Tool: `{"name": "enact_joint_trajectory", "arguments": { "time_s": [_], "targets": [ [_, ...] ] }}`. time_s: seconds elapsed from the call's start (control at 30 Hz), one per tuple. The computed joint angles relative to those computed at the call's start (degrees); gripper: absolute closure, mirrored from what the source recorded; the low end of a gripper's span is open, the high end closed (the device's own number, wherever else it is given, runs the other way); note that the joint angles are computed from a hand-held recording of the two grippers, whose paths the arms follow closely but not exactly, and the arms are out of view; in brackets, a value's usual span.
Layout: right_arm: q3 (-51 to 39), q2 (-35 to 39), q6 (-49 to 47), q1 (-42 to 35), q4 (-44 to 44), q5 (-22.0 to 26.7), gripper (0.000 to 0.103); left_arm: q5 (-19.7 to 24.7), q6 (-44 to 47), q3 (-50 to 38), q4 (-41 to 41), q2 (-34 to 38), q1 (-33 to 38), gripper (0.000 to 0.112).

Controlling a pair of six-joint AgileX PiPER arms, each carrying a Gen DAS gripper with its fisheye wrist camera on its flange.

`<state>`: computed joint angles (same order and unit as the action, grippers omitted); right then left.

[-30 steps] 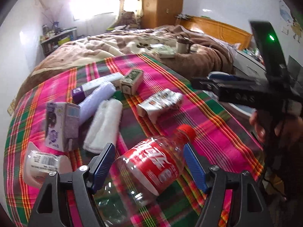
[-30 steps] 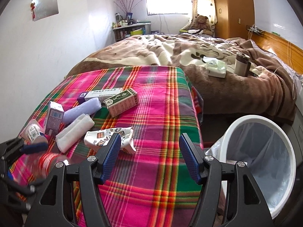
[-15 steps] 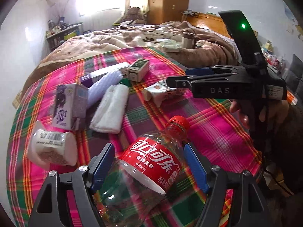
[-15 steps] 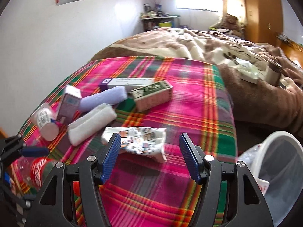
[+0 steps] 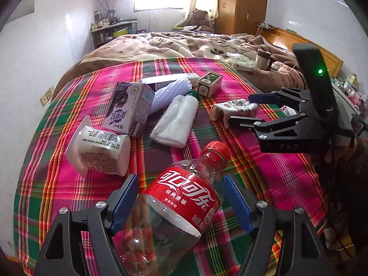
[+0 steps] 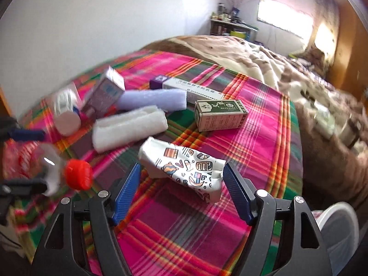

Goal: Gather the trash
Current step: 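Grasp the patterned snack wrapper with the right tool while the left tool grasps the red-label bottle, then carry wrapper and Coca-Cola bottle over the wastebasket and open both tools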

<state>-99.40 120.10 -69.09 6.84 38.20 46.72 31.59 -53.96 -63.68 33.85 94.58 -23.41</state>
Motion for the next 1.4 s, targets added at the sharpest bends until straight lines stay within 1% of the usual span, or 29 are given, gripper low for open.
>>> {"name": "enact_joint_trajectory", "arguments": {
  "time_s": [0.03,0.13,0.17,0.2,0.23,0.33,0.37,0.43,0.47,0.5,0.57,0.63,0.7,0.73,0.77,0.87,0.9,0.93,0.97,1.1,1.17,1.4],
  "targets": [
    [1.25,-0.91,-0.52,0.63,-1.49,-1.59,0.028,-0.21,-0.58,0.73,0.29,-0.8,-0.25,0.037],
    [4.93,-2.98,-6.54,1.41,-1.19,-4.92,0.028,-2.66,0.27,2.58,-1.29,-2.18,0.48,0.037],
    [5.88,-3.18,-6.82,2.07,-2.41,-7.15,0.028,-2.31,0.58,2.36,-1.98,-1.84,0.81,0.037],
    [6.0,-2.99,-6.14,2.34,-3.18,-8.39,0.028,-2.15,0.58,2.27,-2.14,-1.61,0.82,0.037],
    [5.43,-2.51,-4.97,2.38,-3.81,-8.61,0.028,-2.15,1.14,2.23,-2.76,-1.42,0.92,0.037],
    [0.13,0.52,1.64,1.74,-7.06,-4.61,0.028,-2.31,3.9,1.84,-4.97,-0.27,1.04,0.037],
    [-1.93,1.51,3.66,1.26,-7.47,-2.95,0.028,-1.76,4.56,1.14,-5.28,0.53,1.0,0.037],
    [-3.63,2.23,3.85,0.33,-5.82,-0.97,0.028,-0.84,3.77,0.15,-4.55,1.61,0.71,0.037],
    [-3.64,2.28,4.07,0.37,-5.55,-0.85,0.028,-0.75,3.63,-0.11,-4.59,1.8,0.6,0.037],
    [-3.53,2.3,4.15,0.46,-5.33,-0.83,0.034,-1.19,3.63,-0.11,-4.71,1.75,0.48,0.037],
    [-2.77,1.97,3.56,0.44,-4.84,-0.83,0.038,-1.49,4.09,-0.05,-5.23,1.58,0.11,0.037],
    [-1.85,1.59,2.91,0.65,-4.69,-1.56,0.041,-0.68,3.32,0.0,-4.19,1.37,-0.78,0.037],
    [-0.8,0.99,2.11,0.8,-4.28,-1.96,0.043,1.16,2.0,-0.11,-2.78,1.22,-1.68,0.038],
    [-0.69,0.99,1.93,0.86,-4.24,-2.16,0.048,1.24,1.54,0.19,-2.59,0.92,-1.75,0.04],
    [0.7,0.24,1.37,1.02,-4.04,-3.12,0.048,1.1,1.73,0.44,-3.16,0.7,-1.59,0.041],
    [0.26,0.39,1.13,0.78,-3.8,-2.27,0.05,-0.94,2.74,1.9,-5.67,-0.49,-0.92,0.041],
    [0.31,0.32,1.05,0.73,-3.85,-2.14,0.052,-2.08,3.61,2.56,-7.26,-1.02,-0.43,0.041],
    [0.85,-0.01,1.05,0.78,-4.08,-2.58,0.058,-2.74,3.61,2.98,-7.69,-1.35,-0.27,0.041],
    [1.8,-0.57,1.89,0.97,-4.84,-3.62,0.061,-3.0,2.67,3.26,-7.21,-1.52,-0.35,0.042],
    [1.83,-0.81,3.36,-0.05,-3.54,-2.89,0.061,-3.49,-0.02,3.61,-6.22,-1.5,-0.54,0.042],
    [3.95,-2.2,2.32,-0.71,-1.56,-3.6,0.061,-3.47,-1.97,3.55,-4.95,-1.54,-0.88,0.042],
    [7.21,-4.81,0.5,-3.3,5.09,-3.01,0.061,-3.51,-6.74,2.6,-0.81,-1.57,-2.76,0.042]
  ]
}}
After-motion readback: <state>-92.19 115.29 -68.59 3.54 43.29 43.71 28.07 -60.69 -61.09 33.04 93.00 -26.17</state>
